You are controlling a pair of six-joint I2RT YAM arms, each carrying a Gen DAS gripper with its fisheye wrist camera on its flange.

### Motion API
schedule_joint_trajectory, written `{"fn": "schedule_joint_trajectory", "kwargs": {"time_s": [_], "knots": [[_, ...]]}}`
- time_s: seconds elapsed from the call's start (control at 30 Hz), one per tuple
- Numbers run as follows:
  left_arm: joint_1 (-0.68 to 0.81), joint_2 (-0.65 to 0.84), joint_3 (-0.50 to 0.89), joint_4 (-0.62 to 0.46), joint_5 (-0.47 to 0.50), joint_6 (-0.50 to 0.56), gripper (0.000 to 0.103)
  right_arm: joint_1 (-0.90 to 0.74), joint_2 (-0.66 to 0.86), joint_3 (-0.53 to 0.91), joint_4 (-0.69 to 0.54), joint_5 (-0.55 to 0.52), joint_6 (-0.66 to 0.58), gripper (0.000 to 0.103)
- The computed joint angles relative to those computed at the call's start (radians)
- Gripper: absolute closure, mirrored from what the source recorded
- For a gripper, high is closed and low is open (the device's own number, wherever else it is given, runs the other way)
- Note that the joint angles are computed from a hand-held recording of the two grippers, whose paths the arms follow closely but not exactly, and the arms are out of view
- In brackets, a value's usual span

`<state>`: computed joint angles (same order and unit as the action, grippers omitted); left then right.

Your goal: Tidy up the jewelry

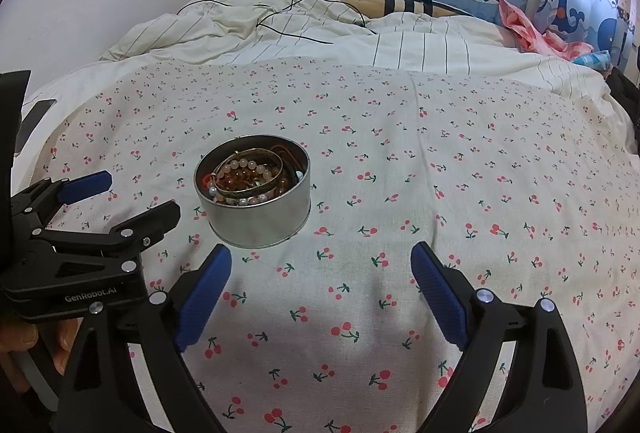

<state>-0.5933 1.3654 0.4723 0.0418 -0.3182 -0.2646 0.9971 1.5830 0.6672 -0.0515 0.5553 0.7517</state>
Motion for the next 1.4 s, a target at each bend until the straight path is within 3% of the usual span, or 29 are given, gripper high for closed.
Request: {"fn": "schedule_joint_trajectory", "kwargs": {"time_s": [1.4], "knots": [[0.012, 0.020, 0.020, -0.033, 0.008, 0.007, 0.008, -0.004, -0.001, -0.002, 0.003, -0.005, -0.003, 0.013]]}}
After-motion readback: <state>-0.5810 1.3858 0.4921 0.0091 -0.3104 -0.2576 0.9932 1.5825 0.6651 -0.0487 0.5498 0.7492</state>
